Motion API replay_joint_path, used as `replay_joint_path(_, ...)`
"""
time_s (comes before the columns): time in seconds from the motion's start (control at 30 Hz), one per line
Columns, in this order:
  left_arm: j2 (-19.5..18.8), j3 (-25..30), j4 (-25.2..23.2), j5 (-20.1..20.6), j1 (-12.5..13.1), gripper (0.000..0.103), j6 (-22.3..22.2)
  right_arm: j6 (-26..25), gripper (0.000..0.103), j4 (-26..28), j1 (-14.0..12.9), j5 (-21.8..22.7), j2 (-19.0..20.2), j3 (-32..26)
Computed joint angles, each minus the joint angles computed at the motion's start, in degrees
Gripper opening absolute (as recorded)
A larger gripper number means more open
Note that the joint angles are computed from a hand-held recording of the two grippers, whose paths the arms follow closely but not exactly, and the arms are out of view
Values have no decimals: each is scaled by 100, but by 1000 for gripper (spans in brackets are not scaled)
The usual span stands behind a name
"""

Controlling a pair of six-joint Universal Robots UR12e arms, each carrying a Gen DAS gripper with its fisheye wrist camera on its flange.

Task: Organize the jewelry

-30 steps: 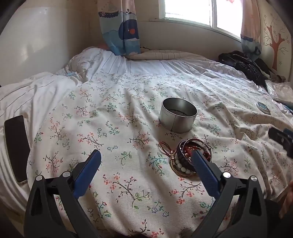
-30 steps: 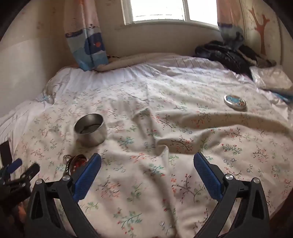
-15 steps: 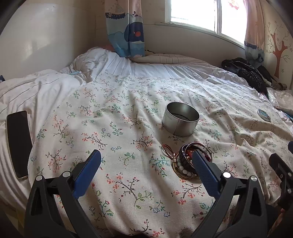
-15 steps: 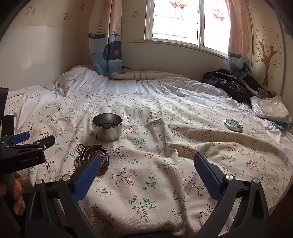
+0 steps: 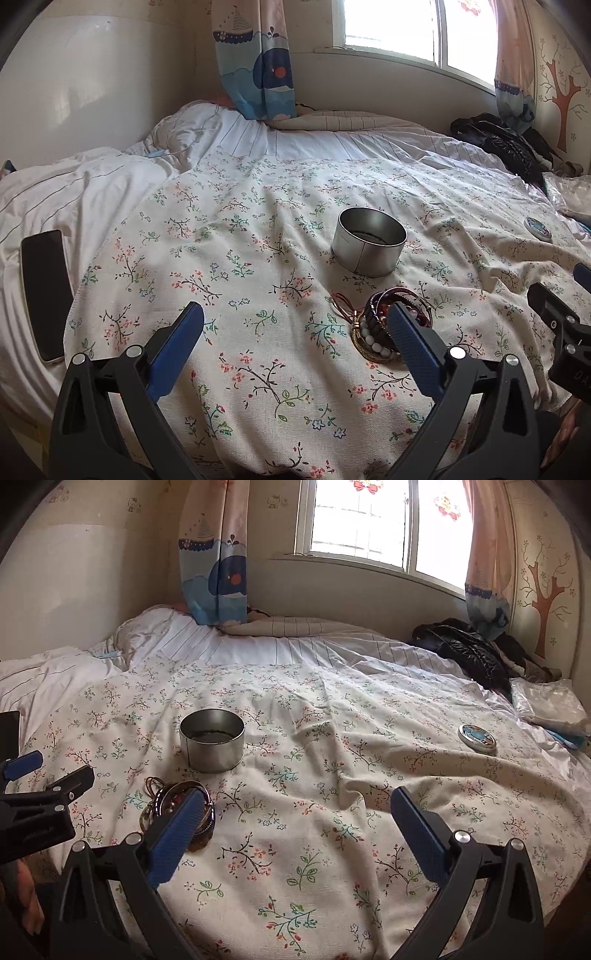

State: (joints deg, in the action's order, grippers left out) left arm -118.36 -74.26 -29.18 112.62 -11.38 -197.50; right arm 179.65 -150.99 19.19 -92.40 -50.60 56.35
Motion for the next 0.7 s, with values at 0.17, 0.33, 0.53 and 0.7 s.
replay_joint_path(0.17, -7, 10, -21, -1, -10, 95, -35, 120, 97, 202, -28, 62, 26, -67)
replay_joint_path(0.33, -4, 7, -25, -9, -1, 95, -28, 45, 97, 241, -19, 39, 36, -87)
replay_joint_path(0.53, -3, 4, -22, -5, -5, 95, -38, -37, 97, 219, 6, -38, 42, -92)
replay_joint_path(0.7, -5, 8, -30, -4, -6, 95, -34, -35, 97, 219, 6, -36, 41, -89)
